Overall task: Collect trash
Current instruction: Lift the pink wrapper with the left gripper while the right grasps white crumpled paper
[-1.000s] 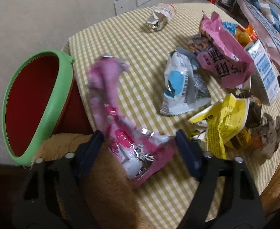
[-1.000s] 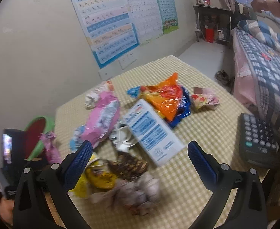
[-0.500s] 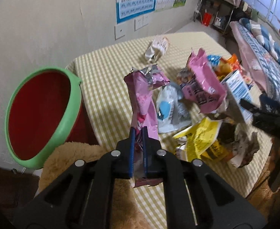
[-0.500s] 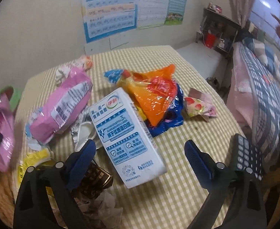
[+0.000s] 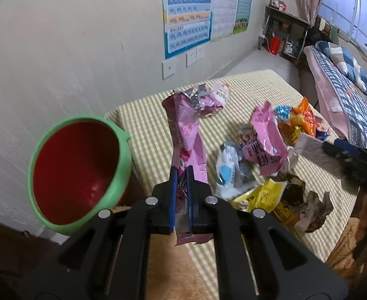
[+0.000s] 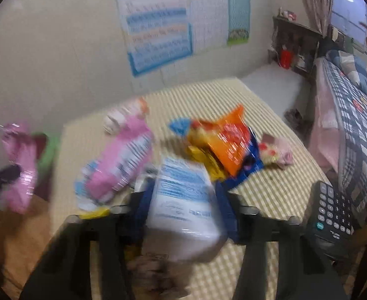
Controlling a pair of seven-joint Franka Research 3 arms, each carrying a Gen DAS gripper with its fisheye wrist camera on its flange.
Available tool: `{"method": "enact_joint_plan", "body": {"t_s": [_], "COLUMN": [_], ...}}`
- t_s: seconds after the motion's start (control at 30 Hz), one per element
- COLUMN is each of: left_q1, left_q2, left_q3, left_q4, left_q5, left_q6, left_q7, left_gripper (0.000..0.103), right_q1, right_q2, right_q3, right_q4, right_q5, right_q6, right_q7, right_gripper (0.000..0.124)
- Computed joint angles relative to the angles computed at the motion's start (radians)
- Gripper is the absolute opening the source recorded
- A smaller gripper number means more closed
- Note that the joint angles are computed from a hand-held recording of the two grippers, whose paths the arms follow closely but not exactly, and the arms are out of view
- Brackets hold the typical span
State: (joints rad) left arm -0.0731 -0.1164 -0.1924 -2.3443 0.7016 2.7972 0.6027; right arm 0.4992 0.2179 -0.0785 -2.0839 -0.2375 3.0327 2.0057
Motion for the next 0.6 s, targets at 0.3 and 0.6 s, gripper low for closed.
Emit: {"method": "enact_joint_plan", "body": {"t_s": [0.3,0.6], "left_q1": [0.049,0.073], "left_q2": [-0.067,-0.073], "left_q3": [0.007,0.006], "left_q4": [-0.045,-0.065], "left_q5": [0.078,0.073], "left_q6": [0.007,0.018], "left_q7": [-0.054,-0.064], "left_gripper": [0.007,0.007], "right_q1": [0.007,-0.047], "right_q2": [0.018,0.088], "right_q3": [0.026,0.076], "right_q4": [0.053,0.114], "right_q5": [0.019,0.081], "right_q6": [-0.097,-0.264], "right_q7": [-0.007,-0.099], "right_gripper": [0.063,0.067]}}
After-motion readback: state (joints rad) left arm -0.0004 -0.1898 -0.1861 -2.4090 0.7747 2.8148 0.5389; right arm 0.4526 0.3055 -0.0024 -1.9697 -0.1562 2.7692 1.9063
